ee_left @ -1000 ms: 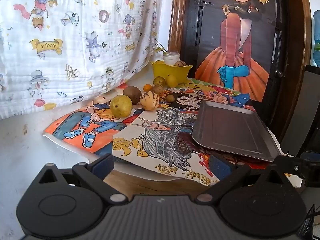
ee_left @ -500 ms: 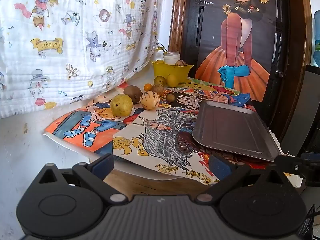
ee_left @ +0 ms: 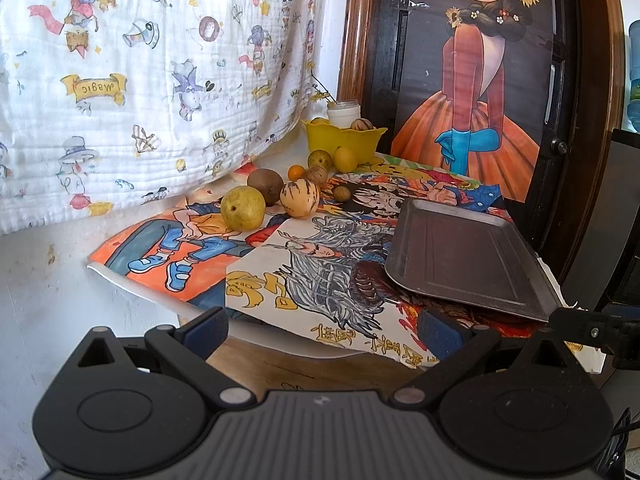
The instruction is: Organize fruits
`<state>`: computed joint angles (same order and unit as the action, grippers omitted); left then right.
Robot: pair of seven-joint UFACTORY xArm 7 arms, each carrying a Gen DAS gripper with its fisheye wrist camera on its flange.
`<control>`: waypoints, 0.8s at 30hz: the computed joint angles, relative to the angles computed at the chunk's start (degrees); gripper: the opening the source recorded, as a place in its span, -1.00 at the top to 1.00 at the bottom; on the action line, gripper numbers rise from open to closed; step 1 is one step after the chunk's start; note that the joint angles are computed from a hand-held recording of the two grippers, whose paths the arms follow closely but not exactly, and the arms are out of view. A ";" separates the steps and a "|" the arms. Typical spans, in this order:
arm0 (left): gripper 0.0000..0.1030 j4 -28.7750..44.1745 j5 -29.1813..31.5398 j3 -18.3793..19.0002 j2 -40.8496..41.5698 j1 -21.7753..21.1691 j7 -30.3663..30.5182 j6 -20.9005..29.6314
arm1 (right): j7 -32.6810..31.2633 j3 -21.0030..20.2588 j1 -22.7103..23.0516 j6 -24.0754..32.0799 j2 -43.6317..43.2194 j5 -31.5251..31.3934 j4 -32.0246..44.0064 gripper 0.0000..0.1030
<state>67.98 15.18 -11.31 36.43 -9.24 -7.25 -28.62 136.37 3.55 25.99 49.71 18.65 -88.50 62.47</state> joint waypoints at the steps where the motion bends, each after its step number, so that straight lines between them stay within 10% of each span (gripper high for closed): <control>1: -0.99 -0.03 0.02 0.00 -0.02 0.01 -0.01 -0.03 | -0.02 0.01 0.02 0.02 0.02 0.01 0.04 -0.99; 24: -0.99 -0.01 0.10 -0.05 -0.06 0.06 -0.09 0.23 | 0.52 -0.01 -0.14 -0.33 -0.07 -0.34 -0.23 -0.99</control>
<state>67.98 15.28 -11.36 36.37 -9.18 -7.34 -28.40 136.89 3.54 25.85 49.38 18.58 -88.84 62.24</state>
